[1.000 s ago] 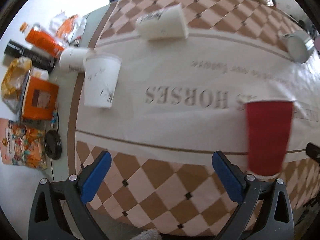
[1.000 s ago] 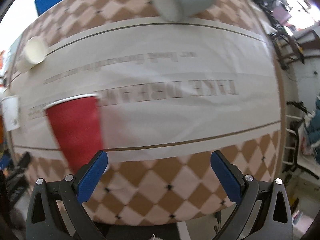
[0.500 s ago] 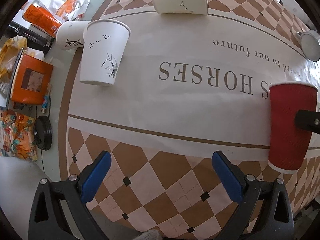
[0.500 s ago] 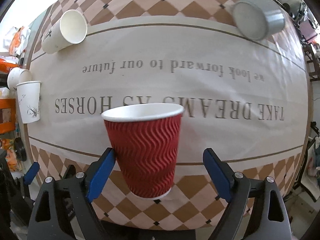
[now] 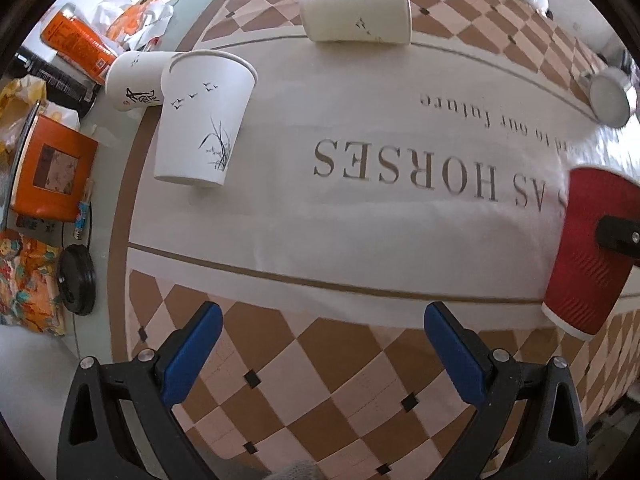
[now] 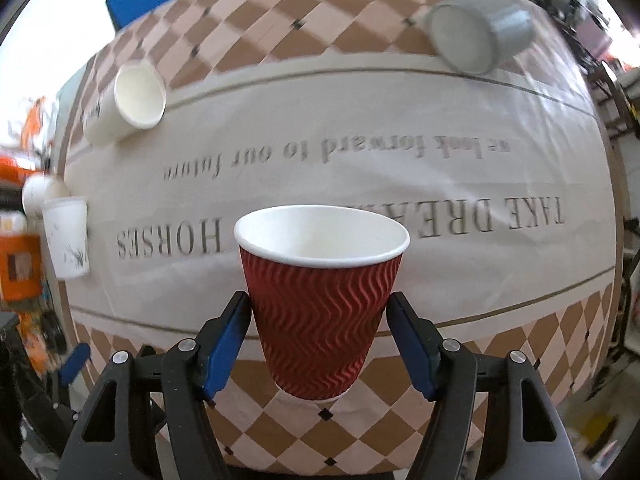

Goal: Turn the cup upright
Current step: 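Carry the upright red cup with the right tool and lower it onto the cloth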

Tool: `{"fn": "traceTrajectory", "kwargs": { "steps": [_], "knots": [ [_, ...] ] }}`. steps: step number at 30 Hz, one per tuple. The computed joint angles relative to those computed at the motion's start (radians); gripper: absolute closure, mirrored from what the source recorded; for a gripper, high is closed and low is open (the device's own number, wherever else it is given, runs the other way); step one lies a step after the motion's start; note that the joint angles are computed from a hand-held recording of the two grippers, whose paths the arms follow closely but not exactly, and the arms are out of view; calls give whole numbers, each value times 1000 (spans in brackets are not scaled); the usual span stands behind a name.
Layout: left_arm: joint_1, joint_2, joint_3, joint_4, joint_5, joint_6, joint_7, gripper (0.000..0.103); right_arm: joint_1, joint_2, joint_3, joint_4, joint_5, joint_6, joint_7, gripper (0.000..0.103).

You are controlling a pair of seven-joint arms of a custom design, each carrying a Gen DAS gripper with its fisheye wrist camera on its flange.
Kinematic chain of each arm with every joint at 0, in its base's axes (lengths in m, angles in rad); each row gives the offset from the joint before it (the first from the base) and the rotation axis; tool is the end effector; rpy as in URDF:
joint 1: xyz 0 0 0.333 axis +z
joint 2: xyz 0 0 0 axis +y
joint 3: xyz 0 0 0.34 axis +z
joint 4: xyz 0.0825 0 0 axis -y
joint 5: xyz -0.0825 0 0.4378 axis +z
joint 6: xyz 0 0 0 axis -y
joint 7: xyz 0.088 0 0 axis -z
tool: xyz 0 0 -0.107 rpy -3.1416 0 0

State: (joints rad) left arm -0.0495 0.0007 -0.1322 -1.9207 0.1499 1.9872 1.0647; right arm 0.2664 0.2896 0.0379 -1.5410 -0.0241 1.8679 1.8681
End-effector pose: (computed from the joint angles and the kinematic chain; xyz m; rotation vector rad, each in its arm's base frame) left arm 0.6088 -0.1024 0.4997 -2.3763 1.8114 0.0000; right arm 0.6811 0.2089 0.4990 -2.2148 2.1888 -0.0443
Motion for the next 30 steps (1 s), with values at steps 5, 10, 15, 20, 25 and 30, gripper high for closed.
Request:
{"fn": "traceTrajectory", "kwargs": {
  "steps": [5, 10, 15, 20, 25, 30],
  "knots": [
    [0, 36, 1, 41, -40, 46, 7, 0, -9, -58, -17, -73, -44, 155, 53, 32],
    [-11, 118, -2, 135, -40, 50, 31, 0, -17, -77, -26, -119, -103, 368, 83, 32],
    [-32, 181, -2, 201, -7, 47, 15, 0, -17, -68, -36, -164, -166, 556, 115, 32],
    [-52, 186, -5, 201, 14, 31, -2, 0, -3, -92, -49, -259, -273, 667, 149, 32],
    [-68, 138, -12, 144, 38, 25, -23, 0, -4, -159, -45, -364, -346, 731, 157, 31],
    [-76, 101, -20, 114, 55, 22, -43, 0, -16, -212, -26, -435, -338, 722, 142, 30]
  ]
}}
